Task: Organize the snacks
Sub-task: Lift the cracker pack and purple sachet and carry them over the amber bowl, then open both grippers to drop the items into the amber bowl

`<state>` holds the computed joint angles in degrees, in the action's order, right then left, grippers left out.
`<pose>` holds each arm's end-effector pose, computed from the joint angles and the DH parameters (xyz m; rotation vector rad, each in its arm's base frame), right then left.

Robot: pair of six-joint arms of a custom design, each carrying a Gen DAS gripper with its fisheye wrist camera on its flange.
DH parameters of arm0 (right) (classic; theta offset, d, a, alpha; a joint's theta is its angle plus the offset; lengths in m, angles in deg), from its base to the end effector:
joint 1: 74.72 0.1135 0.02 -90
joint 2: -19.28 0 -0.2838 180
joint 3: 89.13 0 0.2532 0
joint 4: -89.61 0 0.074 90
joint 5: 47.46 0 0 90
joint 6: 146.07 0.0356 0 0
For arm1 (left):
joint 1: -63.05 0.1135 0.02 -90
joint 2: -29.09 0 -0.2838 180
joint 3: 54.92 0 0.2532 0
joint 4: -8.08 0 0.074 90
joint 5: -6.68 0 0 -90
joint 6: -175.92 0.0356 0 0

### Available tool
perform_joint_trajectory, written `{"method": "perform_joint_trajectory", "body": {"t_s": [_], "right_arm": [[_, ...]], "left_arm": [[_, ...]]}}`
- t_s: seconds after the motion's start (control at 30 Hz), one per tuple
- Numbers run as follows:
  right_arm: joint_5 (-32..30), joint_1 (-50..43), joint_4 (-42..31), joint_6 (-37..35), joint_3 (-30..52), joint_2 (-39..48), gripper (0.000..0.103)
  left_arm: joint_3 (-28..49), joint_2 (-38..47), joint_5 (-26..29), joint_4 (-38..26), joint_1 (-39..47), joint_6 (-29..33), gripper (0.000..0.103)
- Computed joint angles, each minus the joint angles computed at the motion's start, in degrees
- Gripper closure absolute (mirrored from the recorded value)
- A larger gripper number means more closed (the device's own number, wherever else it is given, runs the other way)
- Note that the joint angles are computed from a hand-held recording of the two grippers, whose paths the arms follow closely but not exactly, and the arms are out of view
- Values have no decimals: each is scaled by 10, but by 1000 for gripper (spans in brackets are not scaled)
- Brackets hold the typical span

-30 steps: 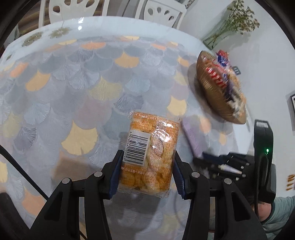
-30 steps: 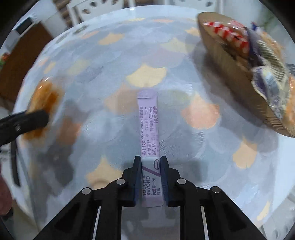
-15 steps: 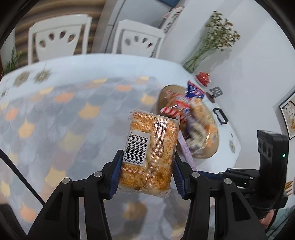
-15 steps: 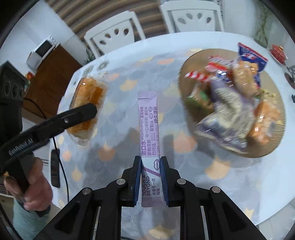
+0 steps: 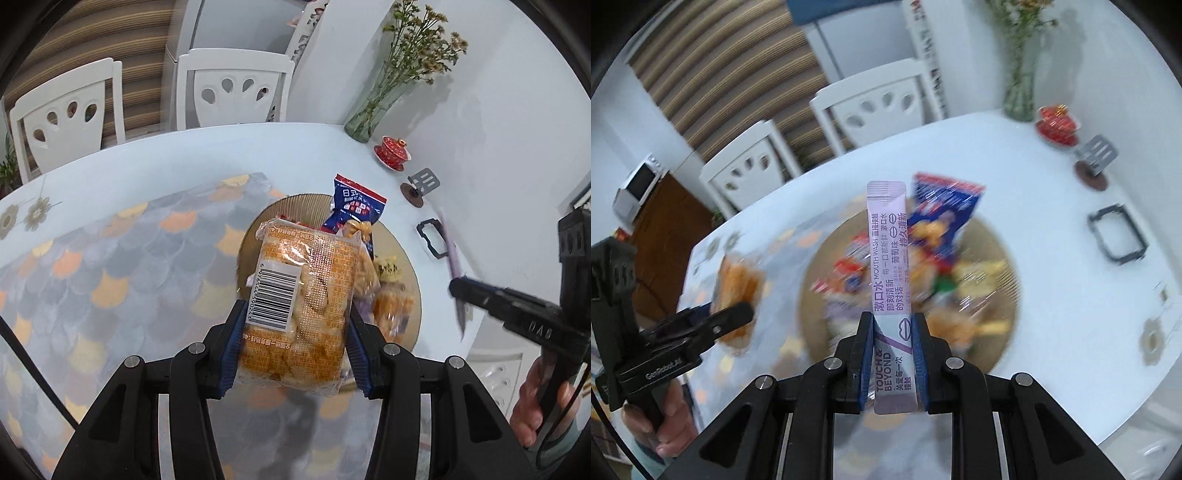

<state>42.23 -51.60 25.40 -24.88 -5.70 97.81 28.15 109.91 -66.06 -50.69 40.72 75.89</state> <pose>0.2499 0.1069 0.3190 0.1843 2.6408 0.3379 0.2617 -0.1189 0.3135 0.3966 2.5724 -0.5969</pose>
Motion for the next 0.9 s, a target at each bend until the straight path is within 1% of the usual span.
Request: {"method": "perform_joint_trajectory", "body": {"t_s": [0.07, 0.17, 0.4, 0.5, 0.6, 0.63, 0.67, 0.7, 0.73, 0.77, 0.8, 0.87, 0.9], "right_arm": [[-18, -45, -13, -38, 12, 3, 84], [-51, -87, -2, -65, 18, 26, 84], [-77, -110, 10, -112, 45, 94, 84], [-72, -108, 11, -139, 61, 118, 84], [-53, -101, 14, -166, 75, 135, 84], [-51, -101, 14, -174, 79, 142, 84], [-52, -100, 9, -185, 87, 154, 83], [-54, -101, -1, -194, 96, 167, 76], [-52, -103, -22, -199, 111, 185, 72], [-47, -107, -25, -189, 111, 190, 72], [-48, -113, -19, -176, 103, 187, 71], [-62, -124, -16, -162, 91, 181, 70], [-68, -127, -15, -158, 85, 177, 70]], "left_arm": [[11, 20, -12, 10, -15, -11, 56], [24, 44, -20, 21, -34, -26, 56], [54, 83, -56, 31, -71, -39, 56], [70, 100, -63, 33, -78, -44, 56], [75, 112, -68, 43, -82, -45, 56], [74, 116, -65, 48, -83, -47, 55], [78, 124, -63, 45, -83, -50, 45], [83, 131, -62, 37, -83, -53, 34], [81, 134, -61, 36, -82, -59, 34], [71, 130, -58, 42, -80, -63, 34], [62, 124, -60, 46, -77, -65, 31], [50, 119, -58, 41, -71, -67, 29], [41, 114, -47, 38, -63, -66, 29]]}}
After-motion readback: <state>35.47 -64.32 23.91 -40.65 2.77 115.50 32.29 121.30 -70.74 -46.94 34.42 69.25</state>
